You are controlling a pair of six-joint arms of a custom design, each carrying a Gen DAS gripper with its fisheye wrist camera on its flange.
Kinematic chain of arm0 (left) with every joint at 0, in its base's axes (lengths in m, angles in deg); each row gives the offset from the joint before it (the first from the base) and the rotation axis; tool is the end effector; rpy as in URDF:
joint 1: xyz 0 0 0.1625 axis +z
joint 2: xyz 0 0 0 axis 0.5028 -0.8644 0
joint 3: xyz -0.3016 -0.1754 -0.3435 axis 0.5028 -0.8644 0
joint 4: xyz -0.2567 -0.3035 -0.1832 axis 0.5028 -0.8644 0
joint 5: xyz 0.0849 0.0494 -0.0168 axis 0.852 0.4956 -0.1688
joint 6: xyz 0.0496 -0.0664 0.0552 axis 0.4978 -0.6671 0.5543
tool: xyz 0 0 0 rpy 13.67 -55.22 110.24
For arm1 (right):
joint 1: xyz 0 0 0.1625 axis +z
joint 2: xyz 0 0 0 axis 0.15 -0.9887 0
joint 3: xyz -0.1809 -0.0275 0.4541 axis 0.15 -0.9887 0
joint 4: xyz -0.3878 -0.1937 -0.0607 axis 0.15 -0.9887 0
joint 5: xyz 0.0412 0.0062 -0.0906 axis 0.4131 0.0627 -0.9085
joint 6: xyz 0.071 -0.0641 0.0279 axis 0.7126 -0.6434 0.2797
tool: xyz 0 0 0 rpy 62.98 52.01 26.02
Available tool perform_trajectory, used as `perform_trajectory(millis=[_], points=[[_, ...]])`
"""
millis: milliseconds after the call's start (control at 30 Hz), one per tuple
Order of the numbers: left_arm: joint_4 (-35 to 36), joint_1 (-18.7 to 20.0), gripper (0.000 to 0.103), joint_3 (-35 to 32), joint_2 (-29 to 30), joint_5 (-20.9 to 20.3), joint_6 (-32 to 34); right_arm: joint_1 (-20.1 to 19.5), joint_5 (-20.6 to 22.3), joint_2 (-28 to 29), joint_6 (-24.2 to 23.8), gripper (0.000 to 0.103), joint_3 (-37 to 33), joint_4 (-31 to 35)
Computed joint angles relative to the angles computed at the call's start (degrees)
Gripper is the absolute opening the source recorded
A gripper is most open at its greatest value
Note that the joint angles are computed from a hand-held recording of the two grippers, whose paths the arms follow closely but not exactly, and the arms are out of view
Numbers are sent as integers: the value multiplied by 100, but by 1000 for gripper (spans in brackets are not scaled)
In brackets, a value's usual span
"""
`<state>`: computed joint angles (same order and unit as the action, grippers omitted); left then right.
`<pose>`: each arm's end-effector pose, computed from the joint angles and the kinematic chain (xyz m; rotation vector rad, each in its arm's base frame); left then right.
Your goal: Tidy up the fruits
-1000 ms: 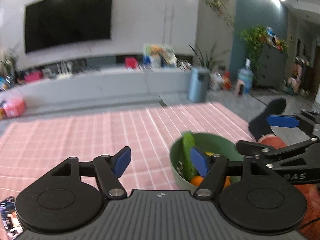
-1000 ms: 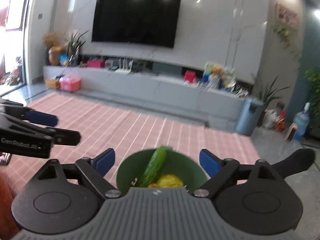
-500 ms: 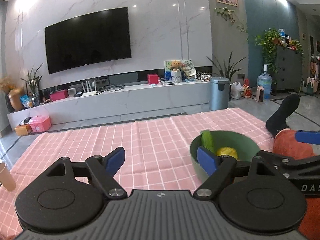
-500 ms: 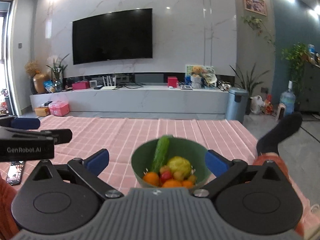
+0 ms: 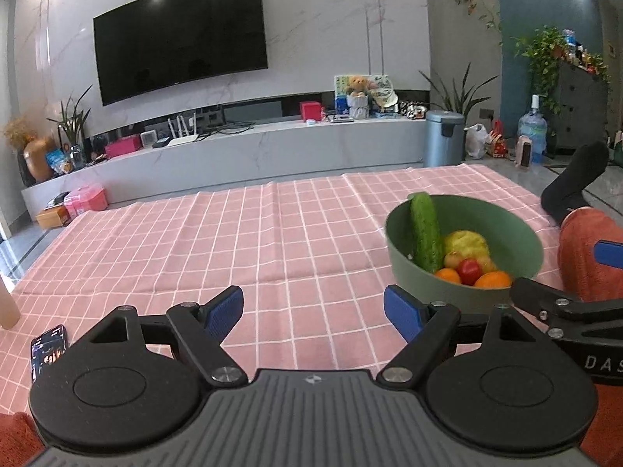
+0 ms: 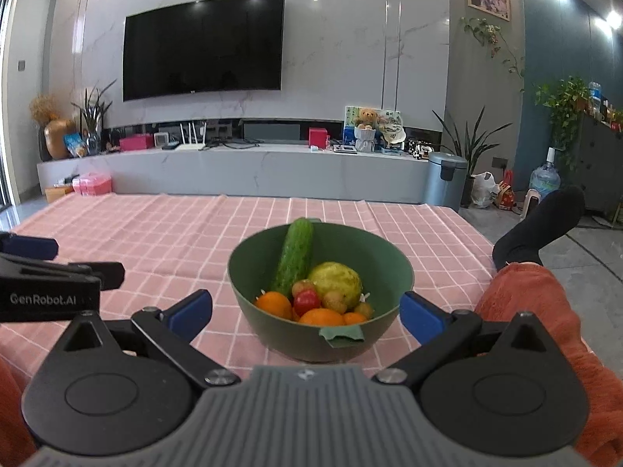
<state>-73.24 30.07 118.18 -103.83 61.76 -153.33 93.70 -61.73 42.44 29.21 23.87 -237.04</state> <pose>-0.0924 -0.6083 0.2035 0.2305 1.8973 -1.2115 0.2540 -0.6483 0.0006 1.0168 -2.1894 1.1493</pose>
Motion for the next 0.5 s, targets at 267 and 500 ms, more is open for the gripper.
perform_trajectory(millis=[267, 500], points=[[293, 50, 96, -60, 71, -81, -295, -26, -33, 8, 170, 98, -37, 94], [363, 25, 96, -87, 67, -95, -347, -31, -26, -23, 198, 98, -6, 119]])
